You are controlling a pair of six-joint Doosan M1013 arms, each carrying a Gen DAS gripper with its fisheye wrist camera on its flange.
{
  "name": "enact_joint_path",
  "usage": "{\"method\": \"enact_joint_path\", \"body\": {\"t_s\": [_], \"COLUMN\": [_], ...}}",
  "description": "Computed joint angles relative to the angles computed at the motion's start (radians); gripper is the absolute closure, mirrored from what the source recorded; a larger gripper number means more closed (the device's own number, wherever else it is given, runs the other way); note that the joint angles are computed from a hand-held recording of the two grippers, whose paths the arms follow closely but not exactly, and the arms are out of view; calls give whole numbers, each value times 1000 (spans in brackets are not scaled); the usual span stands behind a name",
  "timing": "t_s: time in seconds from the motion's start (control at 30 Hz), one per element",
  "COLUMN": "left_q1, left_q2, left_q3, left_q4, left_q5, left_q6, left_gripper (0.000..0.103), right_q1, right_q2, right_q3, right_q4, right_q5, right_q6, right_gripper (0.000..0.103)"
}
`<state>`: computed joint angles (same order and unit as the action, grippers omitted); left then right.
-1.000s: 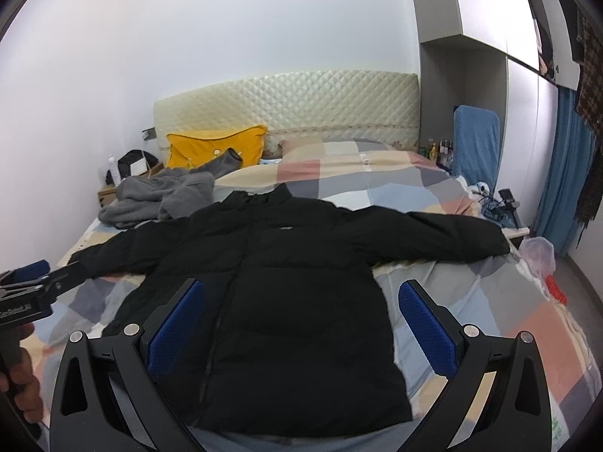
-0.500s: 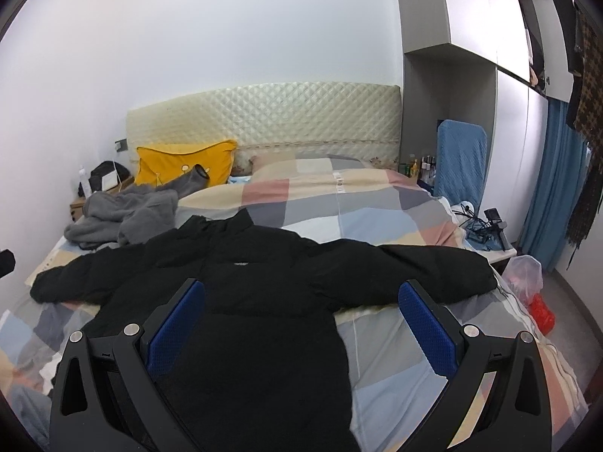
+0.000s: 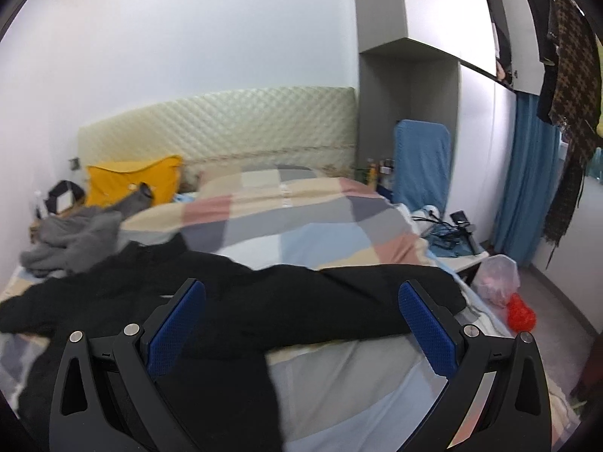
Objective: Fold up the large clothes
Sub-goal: 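Move the right tool to the jacket sleeve nearest it and grasp the cuff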
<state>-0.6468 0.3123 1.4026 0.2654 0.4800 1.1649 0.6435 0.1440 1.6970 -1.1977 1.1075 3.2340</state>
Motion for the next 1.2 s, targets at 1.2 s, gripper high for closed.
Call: {"method": "enact_joint_path", "body": {"t_s": [1.2], "left_q1": [56], "left_q2": [141], "left_q3": [40], "left_q4": [-26], "left_q5": [-18], "left_q6": [-82], "left_gripper": [0], "right_q1": [-473], "right_q2": [-108], "right_q3": [380], "right_q4": [131], "right_q5": [-621], "right_q6": [433], "right_gripper": [37]}}
